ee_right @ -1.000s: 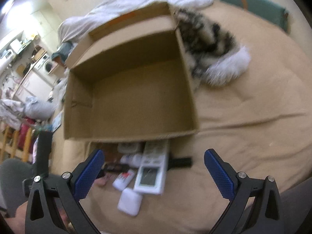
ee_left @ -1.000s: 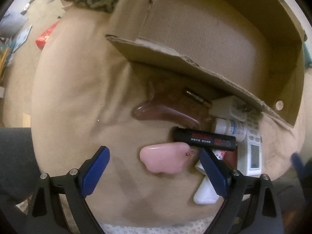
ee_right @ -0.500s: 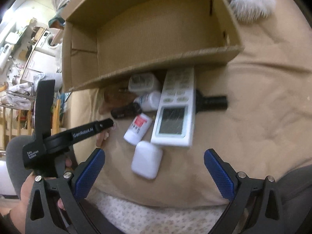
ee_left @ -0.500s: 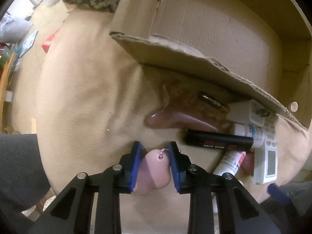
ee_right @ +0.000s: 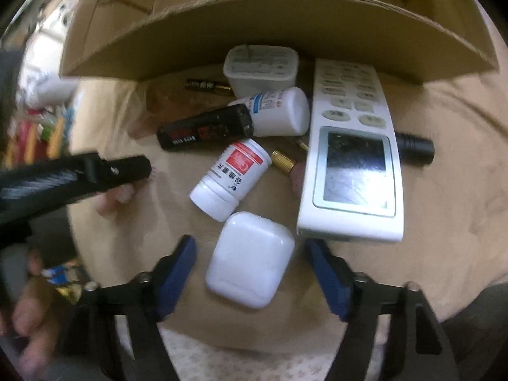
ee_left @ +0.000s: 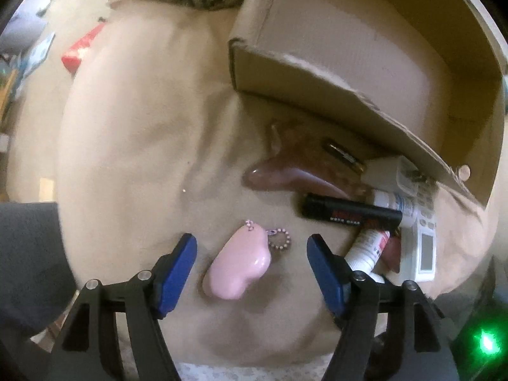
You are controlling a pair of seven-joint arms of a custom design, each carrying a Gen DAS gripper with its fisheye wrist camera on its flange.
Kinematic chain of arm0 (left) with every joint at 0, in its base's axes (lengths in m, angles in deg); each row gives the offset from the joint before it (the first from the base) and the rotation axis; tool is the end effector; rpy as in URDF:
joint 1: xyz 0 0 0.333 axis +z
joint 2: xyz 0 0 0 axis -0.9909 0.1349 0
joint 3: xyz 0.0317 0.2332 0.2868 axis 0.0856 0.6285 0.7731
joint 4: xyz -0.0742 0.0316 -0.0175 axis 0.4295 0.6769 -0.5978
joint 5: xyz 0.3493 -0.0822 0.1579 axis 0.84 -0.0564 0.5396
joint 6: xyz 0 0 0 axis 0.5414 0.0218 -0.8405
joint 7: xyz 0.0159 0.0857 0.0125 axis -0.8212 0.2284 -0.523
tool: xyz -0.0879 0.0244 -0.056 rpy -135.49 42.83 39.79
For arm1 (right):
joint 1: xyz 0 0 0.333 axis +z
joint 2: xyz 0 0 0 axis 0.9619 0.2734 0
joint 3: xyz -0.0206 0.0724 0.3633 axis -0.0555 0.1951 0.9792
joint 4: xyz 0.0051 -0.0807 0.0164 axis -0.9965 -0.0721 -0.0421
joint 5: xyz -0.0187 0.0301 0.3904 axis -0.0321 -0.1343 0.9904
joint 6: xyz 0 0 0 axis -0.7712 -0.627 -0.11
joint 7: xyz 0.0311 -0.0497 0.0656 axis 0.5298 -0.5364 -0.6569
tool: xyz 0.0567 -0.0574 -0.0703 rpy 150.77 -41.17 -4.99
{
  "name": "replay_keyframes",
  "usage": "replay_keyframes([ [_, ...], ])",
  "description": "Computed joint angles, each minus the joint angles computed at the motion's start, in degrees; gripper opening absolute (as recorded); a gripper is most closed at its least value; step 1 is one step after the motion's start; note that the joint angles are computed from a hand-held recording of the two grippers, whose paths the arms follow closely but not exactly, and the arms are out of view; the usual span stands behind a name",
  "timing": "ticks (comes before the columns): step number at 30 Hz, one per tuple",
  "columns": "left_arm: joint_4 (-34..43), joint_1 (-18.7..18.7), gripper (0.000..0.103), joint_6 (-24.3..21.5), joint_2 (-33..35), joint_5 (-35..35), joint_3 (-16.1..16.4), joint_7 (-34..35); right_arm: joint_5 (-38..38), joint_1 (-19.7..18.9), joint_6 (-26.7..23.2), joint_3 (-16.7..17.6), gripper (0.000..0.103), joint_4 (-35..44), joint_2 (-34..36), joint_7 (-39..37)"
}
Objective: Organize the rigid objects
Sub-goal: 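Grasp the pink keychain case with the left tool while the right tool grasps the white earbud case, then carry both cases into the box and open both tools to release them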
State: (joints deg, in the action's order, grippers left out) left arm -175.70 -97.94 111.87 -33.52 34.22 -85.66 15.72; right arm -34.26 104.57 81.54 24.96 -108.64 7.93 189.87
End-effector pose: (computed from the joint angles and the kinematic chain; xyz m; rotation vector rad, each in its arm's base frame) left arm 0.5058 -0.3033 0.4839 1.8423 -2.4146 0.1672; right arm 0.3830 0.3652 0.4745 -1.7062 2.4073 0.0335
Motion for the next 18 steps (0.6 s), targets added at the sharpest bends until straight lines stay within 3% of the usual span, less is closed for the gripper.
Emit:
replay_keyframes([
  [2, 0.1, -0.2, 0.069, 0.1, -0.1, 0.6, -0.2, 0.7, -0.7, 0.1, 0.8, 0.0, 0.054, -0.3, -0.2, -0.9],
  [5, 0.4, -0.7, 0.069, -0.6, 0.3, 3.1, -0.2, -0.9, 0.8, -0.3, 4.1, -0.3, 0.047, -2.2, -1.2, -0.9],
  [10, -0.5, -1.5, 0.043, 0.6, 0.7, 7.3, -0.4, -2.1, -0.1, -1.6, 3.4, -0.1, 0.046, -3.1, -2.8, -0.7],
  [12, -0.6, -1.4, 0.027, 1.4, 0.5, 6.5, -0.5, -1.3, 1.2, -1.8, 4.4, -0.4, 0.046, -5.3, -4.4, -2.1],
  [18, -3.7, -1.5, 0.024, 4.3, -1.3, 7.1, -0.3, -0.9, 1.2, -2.4, 4.7, 0.5, 0.046, -5.5, -4.7, -2.4],
])
